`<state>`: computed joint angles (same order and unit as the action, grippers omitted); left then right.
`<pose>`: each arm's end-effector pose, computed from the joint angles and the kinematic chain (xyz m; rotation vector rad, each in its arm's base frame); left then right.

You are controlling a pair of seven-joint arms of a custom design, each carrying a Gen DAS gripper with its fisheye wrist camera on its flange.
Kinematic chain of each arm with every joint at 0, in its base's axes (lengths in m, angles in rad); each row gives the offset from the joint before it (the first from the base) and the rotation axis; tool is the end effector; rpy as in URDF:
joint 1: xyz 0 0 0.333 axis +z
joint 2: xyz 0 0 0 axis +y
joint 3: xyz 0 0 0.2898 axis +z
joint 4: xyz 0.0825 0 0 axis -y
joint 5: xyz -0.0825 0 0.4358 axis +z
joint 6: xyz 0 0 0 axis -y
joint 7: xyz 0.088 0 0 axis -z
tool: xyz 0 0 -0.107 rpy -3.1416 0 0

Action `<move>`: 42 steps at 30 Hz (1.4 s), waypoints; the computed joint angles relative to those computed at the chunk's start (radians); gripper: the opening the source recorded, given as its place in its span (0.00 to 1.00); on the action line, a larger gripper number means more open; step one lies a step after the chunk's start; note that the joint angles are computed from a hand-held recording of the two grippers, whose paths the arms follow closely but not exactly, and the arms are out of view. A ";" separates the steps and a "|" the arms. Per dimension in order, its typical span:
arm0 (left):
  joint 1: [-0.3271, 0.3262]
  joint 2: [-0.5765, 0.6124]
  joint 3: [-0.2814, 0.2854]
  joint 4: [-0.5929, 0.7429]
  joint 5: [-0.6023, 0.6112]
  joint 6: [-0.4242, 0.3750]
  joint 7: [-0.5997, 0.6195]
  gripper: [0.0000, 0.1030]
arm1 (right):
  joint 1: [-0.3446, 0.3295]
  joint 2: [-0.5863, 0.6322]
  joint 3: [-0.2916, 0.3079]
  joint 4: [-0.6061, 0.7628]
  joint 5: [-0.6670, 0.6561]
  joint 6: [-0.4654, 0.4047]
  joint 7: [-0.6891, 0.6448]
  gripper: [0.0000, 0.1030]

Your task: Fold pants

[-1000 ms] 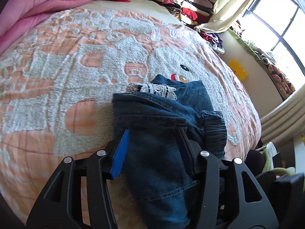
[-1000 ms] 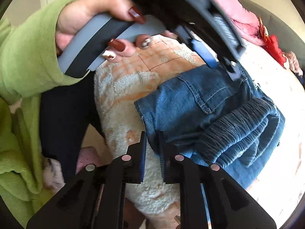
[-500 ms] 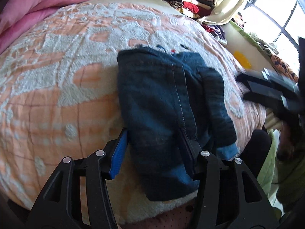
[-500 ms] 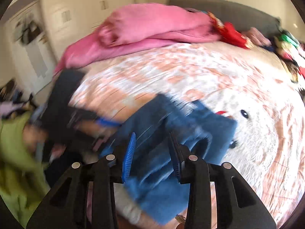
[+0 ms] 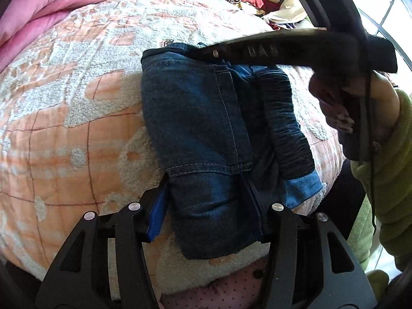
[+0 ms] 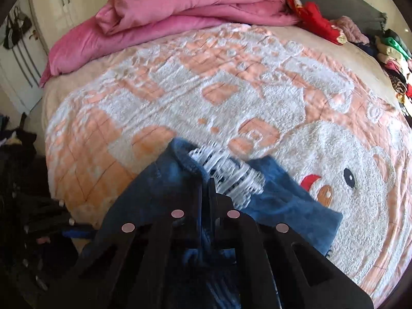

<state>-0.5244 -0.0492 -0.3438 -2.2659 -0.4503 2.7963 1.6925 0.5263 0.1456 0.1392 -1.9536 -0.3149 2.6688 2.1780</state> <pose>0.3998 -0.4417 0.3837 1.3748 -2.6521 0.9574 0.5250 0.4204 0.4165 -2.0729 1.5449 -0.3758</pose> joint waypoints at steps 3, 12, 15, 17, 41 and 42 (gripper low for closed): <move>-0.001 -0.005 0.003 -0.004 -0.023 -0.001 0.019 0.43 | -0.001 0.023 -0.011 0.012 -0.005 -0.014 0.044 0.03; -0.002 -0.010 0.007 -0.007 -0.042 -0.013 0.038 0.47 | 0.010 0.011 -0.026 -0.007 -0.053 0.018 0.159 0.10; -0.001 -0.008 0.007 -0.004 -0.043 -0.017 0.038 0.48 | 0.010 -0.017 -0.023 -0.022 -0.101 0.040 0.184 0.19; -0.001 -0.008 0.006 -0.004 -0.042 -0.016 0.036 0.48 | 0.003 -0.015 -0.013 -0.018 -0.090 0.065 0.156 0.27; -0.018 -0.041 0.013 -0.030 -0.078 -0.011 0.045 0.53 | -0.031 -0.170 -0.031 -0.141 -0.294 0.122 0.496 0.77; -0.019 -0.047 0.014 -0.034 -0.081 -0.008 0.048 0.54 | -0.044 -0.199 -0.019 -0.164 -0.309 0.130 0.512 0.80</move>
<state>-0.5437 -0.0965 -0.3301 -2.2995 -0.5309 2.7884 1.7401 0.4825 -0.0537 0.1205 -2.1173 -0.6243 2.7989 2.6902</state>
